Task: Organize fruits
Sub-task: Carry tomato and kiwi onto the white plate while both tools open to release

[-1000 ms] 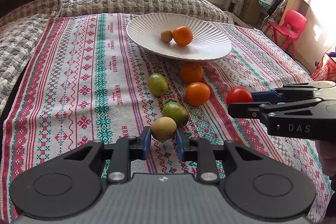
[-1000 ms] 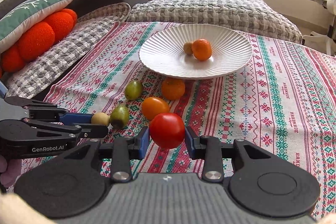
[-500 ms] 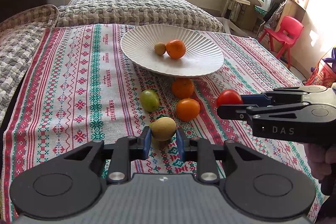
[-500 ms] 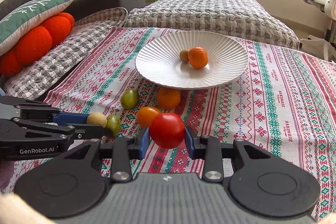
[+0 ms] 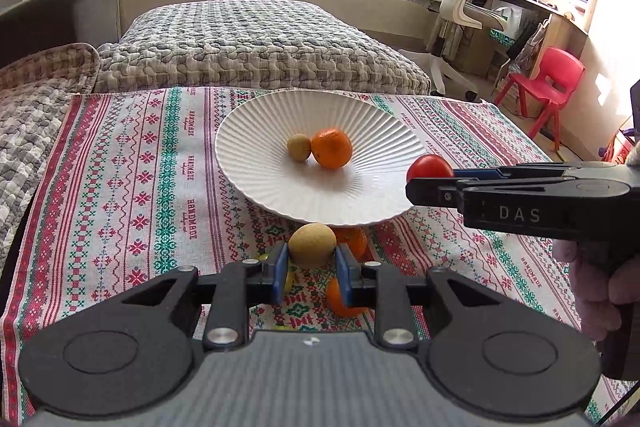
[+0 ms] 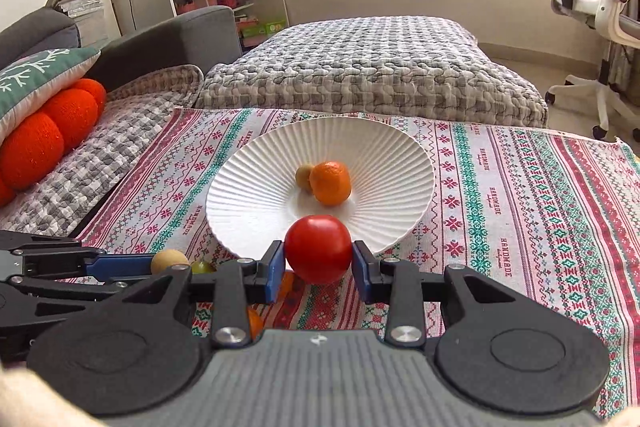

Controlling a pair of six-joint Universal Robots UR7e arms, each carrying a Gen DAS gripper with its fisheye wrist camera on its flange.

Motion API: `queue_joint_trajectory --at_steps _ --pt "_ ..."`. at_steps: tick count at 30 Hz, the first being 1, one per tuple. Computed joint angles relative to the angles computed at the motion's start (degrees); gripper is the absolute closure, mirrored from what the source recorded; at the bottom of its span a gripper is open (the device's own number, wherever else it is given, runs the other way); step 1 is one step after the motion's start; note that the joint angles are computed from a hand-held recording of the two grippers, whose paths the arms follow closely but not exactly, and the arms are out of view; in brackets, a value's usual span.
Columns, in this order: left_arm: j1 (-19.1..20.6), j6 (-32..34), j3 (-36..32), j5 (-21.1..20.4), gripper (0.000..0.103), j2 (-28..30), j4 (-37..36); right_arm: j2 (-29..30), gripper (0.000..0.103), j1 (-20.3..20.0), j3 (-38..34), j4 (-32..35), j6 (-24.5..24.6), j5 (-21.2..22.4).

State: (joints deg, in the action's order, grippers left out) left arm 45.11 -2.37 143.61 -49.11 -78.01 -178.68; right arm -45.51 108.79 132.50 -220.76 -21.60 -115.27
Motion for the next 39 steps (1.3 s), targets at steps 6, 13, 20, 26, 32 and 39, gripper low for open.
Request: queue_joint_trajectory --at_steps 6,13,20,26,32,39 --pt "1.04 3.2 -2.72 -0.06 0.09 5.59 -6.18 0.18 0.071 -2.15 -2.1 1.41 -0.27 2.02" --pt "2.68 7.34 -6.22 0.31 0.09 12.18 -10.67 -0.04 0.071 -4.54 -4.24 4.37 0.22 5.49" --pt "5.15 9.74 -9.79 -0.34 0.09 16.06 -12.4 -0.39 0.071 -6.38 -6.07 7.08 1.24 6.73" --pt "6.72 11.46 -12.0 -0.82 0.09 18.7 -12.67 0.44 0.071 -6.64 -7.54 8.22 0.92 6.9" --pt "7.24 13.38 -12.89 -0.74 0.089 19.76 -13.7 1.64 0.071 -6.83 -9.19 9.28 0.8 5.83" --pt "7.82 13.62 -13.19 -1.32 0.088 19.89 -14.43 1.82 0.07 -7.27 -9.61 9.07 0.84 6.49"
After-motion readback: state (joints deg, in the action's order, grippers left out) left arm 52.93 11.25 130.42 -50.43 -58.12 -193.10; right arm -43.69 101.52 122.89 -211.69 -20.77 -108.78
